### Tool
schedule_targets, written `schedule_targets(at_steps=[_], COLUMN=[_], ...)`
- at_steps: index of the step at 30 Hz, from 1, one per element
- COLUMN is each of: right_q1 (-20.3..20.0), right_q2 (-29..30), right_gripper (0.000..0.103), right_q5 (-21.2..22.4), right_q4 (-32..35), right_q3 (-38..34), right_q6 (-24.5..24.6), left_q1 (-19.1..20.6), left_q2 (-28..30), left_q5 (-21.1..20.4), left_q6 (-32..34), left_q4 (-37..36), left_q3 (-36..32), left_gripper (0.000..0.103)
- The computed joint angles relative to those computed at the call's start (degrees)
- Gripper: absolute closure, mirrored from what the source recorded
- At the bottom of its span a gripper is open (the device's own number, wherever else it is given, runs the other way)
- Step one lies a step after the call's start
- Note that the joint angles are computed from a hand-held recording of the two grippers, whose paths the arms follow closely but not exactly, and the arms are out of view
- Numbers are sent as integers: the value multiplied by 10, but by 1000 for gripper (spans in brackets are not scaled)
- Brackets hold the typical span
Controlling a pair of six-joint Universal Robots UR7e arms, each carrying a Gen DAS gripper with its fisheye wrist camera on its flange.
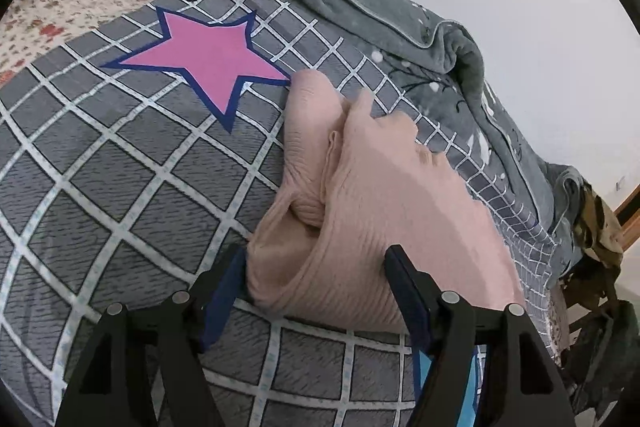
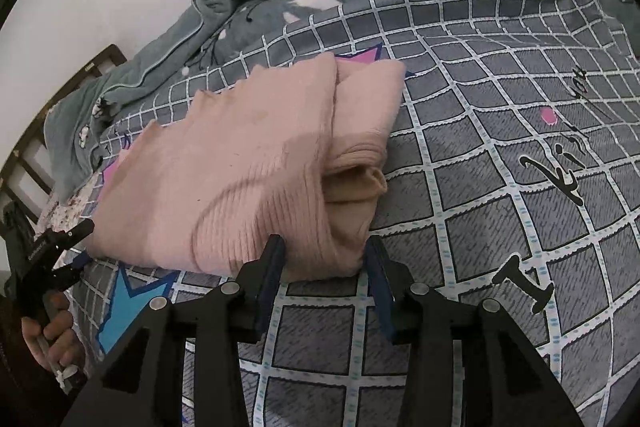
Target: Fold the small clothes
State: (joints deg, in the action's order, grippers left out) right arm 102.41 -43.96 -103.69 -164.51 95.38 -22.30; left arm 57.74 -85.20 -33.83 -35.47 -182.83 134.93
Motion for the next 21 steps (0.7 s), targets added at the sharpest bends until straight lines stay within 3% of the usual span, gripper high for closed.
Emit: schedule_targets(at_steps=[3,8,10,15,21], right_q1=[-4,-9,-9,-10,-7], right_q2=[-1,-1,-1,-3,-2], right_gripper=[61,61,61,61,61], right_q5=[8,21,21,25,19], right_q4=[4,15,14,19,11], right_q3=[-2,-7,-6,-6,-4], right_q6=[9,25,24,29,27], left_q1=[7,10,13,21,29], left_q2=[5,9,1,-19,-5], left_q5=[-13,-6,-29,-75,-65], left_q6=[9,-1,1,-14,-5], left_q4=[-32,-32,-43,-64,-86], left_q3=[1,-3,4,22,13], left_gripper=[37,57,66,67,61])
